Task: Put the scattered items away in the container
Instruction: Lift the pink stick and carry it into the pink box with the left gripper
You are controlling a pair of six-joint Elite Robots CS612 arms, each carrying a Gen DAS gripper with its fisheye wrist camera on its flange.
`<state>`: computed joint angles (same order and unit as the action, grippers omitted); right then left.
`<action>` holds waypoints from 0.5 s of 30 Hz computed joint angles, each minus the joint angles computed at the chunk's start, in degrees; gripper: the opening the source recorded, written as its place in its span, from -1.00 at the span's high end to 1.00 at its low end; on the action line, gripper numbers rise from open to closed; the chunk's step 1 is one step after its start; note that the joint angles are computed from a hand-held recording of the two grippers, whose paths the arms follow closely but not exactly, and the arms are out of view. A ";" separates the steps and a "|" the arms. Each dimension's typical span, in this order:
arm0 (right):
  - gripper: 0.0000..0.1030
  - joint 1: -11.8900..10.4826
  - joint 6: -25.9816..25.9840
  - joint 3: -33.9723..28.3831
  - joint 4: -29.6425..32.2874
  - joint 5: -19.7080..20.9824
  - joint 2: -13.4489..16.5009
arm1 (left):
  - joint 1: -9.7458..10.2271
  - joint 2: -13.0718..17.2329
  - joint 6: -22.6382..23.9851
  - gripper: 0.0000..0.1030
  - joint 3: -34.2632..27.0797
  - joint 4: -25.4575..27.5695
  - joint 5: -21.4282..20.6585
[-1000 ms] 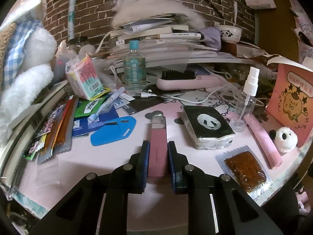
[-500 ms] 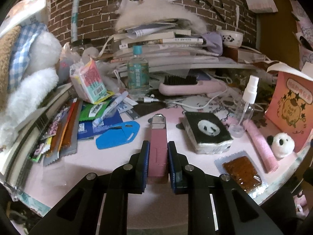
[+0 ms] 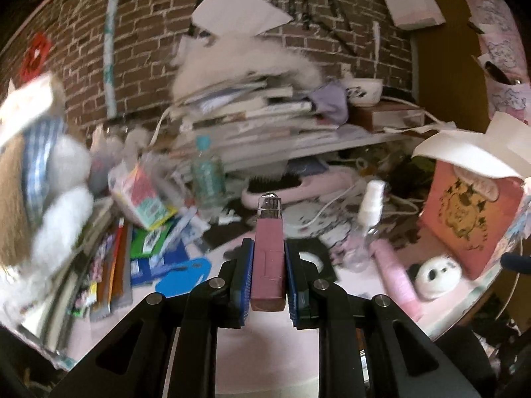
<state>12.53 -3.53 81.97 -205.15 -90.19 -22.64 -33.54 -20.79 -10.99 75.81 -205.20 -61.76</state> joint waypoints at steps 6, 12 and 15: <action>-0.99 -0.19 0.05 0.34 -0.64 -0.01 -0.09 | -0.99 -0.98 4.16 0.75 -0.58 -1.56 -0.83; -0.99 -0.45 0.36 0.65 -1.82 0.24 -0.13 | -1.84 -1.59 8.39 0.75 -1.98 -2.22 -3.31; -0.99 -0.64 0.75 0.88 -2.31 0.41 -0.25 | -2.35 -1.51 10.92 0.75 -3.04 -2.58 -4.08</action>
<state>11.89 -2.77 82.85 -207.46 -89.79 -22.89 -35.88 -22.30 -0.07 72.77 -207.78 -65.84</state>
